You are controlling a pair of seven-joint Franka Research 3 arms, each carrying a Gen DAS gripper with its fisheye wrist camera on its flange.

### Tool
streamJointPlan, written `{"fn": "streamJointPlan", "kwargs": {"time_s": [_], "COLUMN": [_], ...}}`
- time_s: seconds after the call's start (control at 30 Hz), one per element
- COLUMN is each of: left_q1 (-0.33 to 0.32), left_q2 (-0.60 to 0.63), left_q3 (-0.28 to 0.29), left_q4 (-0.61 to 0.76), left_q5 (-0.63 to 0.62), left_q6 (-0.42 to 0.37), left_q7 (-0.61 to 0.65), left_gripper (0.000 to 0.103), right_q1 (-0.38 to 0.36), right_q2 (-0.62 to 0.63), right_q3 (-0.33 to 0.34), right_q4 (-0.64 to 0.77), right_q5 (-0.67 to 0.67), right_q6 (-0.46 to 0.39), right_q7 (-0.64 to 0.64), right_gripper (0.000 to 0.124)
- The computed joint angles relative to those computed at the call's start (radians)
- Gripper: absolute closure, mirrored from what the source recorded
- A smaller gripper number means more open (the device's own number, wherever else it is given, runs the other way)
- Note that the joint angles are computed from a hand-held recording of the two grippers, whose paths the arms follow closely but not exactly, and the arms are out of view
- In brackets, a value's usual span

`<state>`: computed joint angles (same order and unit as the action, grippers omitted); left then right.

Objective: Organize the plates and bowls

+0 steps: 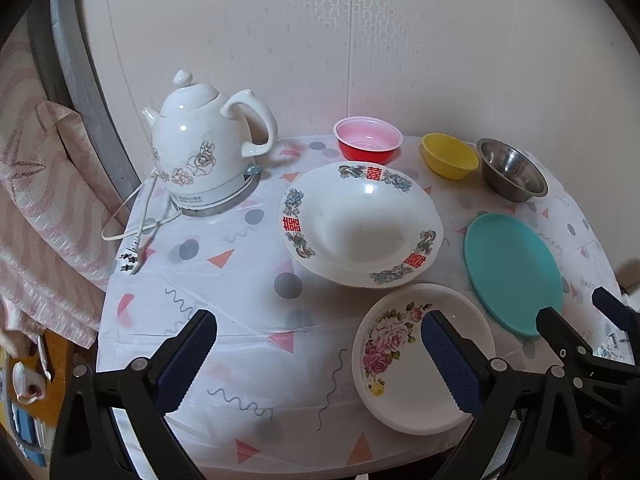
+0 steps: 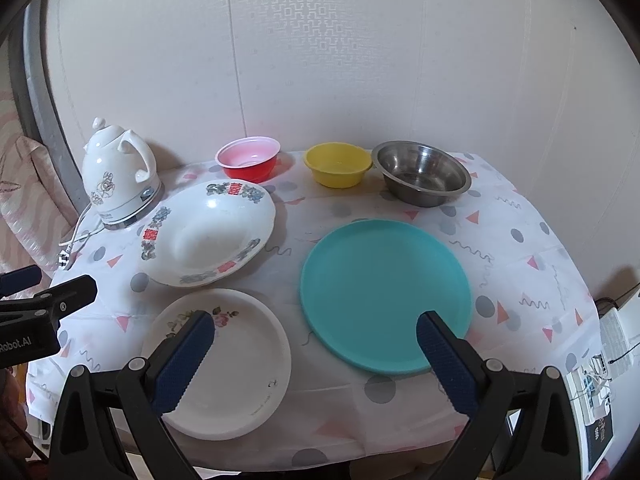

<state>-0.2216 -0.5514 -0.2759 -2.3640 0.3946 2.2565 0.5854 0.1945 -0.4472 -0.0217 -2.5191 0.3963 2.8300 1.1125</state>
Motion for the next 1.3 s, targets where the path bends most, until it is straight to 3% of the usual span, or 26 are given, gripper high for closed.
{"fn": "streamJointPlan", "kwargs": {"time_s": [1.3], "left_q1": [-0.011], "left_q2": [0.021], "left_q3": [-0.001], "left_q4": [0.013], "left_q5": [-0.002], "left_q6": [0.001], "left_q7": [0.014], "left_gripper": [0.000], "right_q1": [-0.003], "right_q2": [-0.006], "right_q3": [-0.004], "right_q4": [-0.002], "right_q5": [0.002], "right_q6": [0.001], "right_q7": [0.009], "right_gripper": [0.021]}}
